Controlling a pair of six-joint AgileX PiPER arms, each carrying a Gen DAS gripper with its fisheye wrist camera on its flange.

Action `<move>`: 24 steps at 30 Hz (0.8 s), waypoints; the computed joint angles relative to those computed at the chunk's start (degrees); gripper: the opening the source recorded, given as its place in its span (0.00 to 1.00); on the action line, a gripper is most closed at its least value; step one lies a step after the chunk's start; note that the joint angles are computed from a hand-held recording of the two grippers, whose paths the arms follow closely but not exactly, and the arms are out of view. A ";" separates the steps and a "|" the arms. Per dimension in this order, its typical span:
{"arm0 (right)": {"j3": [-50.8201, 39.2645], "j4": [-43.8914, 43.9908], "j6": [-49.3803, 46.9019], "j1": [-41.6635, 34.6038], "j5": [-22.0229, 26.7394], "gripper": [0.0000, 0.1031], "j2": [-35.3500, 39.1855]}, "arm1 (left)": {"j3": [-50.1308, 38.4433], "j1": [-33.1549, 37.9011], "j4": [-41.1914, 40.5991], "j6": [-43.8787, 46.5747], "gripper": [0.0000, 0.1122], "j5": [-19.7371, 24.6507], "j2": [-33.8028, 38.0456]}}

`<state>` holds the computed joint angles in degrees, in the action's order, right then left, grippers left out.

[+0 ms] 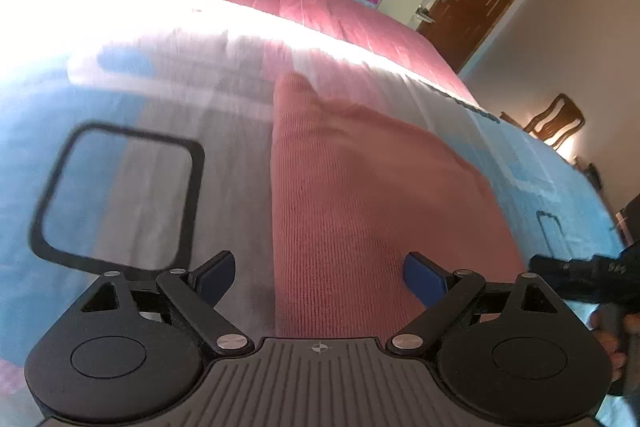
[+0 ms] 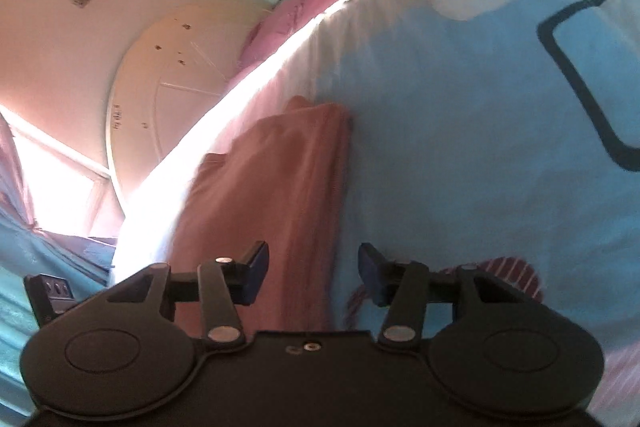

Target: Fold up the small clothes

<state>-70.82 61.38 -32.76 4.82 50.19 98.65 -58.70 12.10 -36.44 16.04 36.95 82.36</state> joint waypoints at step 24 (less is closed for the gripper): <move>-12.18 -9.84 2.52 9.49 0.29 0.22 7.56 | -3.12 -2.37 -3.56 3.69 0.45 -0.17 4.47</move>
<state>-83.00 51.53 -30.24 14.30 50.48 106.21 -61.83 9.73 -40.00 19.72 36.78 86.83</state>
